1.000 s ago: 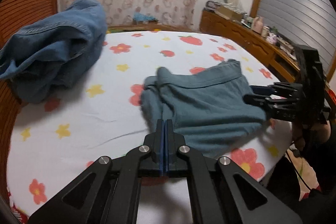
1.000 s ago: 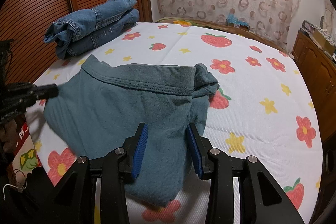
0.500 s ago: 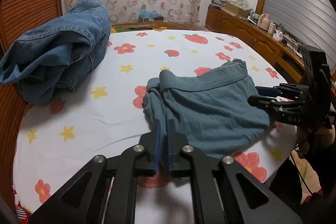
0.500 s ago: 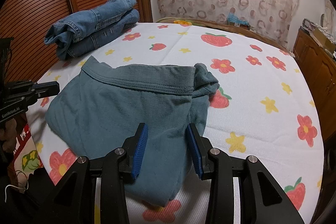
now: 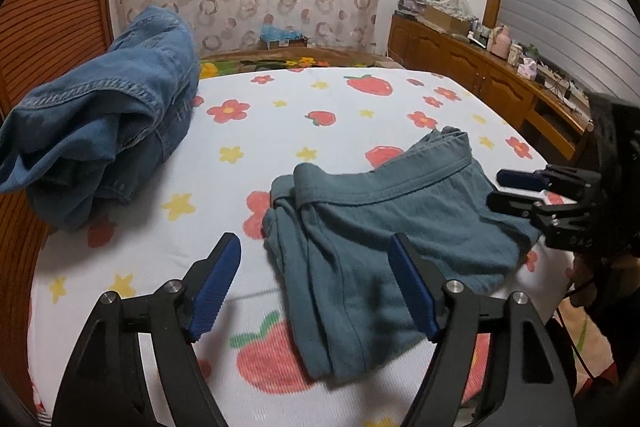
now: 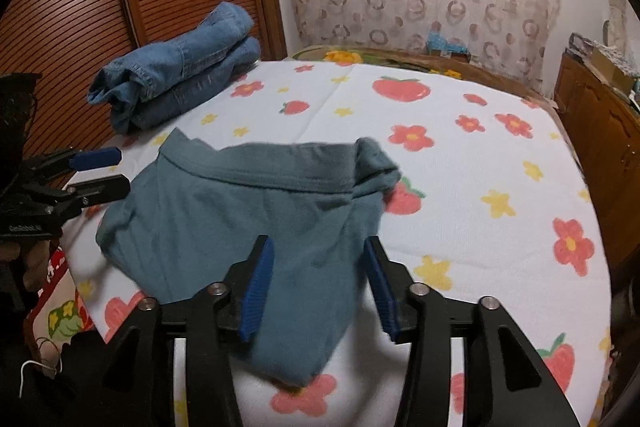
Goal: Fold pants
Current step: 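Close both grippers on the edge of the folded shorts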
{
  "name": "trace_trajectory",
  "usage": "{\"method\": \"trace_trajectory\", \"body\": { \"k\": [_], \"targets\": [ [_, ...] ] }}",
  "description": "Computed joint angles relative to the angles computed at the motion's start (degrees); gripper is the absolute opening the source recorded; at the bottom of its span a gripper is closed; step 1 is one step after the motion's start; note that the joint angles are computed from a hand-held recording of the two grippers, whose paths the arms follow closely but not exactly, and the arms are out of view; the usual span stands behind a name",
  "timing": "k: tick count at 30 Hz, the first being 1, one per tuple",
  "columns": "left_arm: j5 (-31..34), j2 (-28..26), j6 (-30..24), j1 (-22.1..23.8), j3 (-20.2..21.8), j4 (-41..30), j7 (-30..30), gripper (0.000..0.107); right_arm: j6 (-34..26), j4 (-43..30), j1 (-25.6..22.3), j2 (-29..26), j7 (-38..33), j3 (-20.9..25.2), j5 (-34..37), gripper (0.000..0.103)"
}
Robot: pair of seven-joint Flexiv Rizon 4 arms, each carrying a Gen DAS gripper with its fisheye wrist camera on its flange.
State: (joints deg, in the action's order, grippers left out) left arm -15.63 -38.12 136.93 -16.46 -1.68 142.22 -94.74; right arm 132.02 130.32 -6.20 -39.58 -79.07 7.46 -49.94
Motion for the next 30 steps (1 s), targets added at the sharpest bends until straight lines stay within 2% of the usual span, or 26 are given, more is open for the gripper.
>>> {"method": "trace_trajectory", "body": {
  "k": [3,6,10,13,20,24,26,30],
  "targets": [
    [0.30,0.06,-1.73,0.69,-0.05,-1.07,0.65,0.077,-0.97,-0.92,-0.44,0.17,1.15,-0.07,-0.76,0.057],
    [0.93,-0.02,-3.28,1.62,-0.19,-2.06,0.96,0.077,-3.14,-3.11,-2.07,-0.25,4.54,0.53,-4.58,0.057],
    [2.32,-0.30,-5.87,3.43,-0.59,-3.35,1.00,0.077,-5.43,-6.55,-3.91,-1.19,10.05,1.14,-11.05,0.057],
    [5.37,-0.66,-7.69,6.74,-2.12,-4.25,-0.56,0.077,-6.41,-9.24,-4.50,-2.24,14.39,0.86,-16.21,0.057],
    [8.63,-1.30,-10.25,9.54,-2.89,-6.14,-1.82,0.076,-5.20,-16.82,-4.15,-5.01,28.24,-3.19,-31.88,0.057],
    [11.99,-1.81,-11.48,12.43,-4.68,-7.03,-2.79,0.065,-2.27,-20.30,-2.01,-5.86,35.24,-7.36,-37.69,0.057],
    [14.58,-2.40,-11.27,14.45,-6.08,-7.34,-3.54,0.053,-0.98,-20.93,-0.84,-5.97,36.92,-9.17,-38.50,0.057],
    [15.67,-2.90,-10.17,14.49,-6.04,-7.24,-4.74,0.050,0.71,-20.84,1.56,-5.78,37.62,-11.96,-37.61,0.057]
  ]
}}
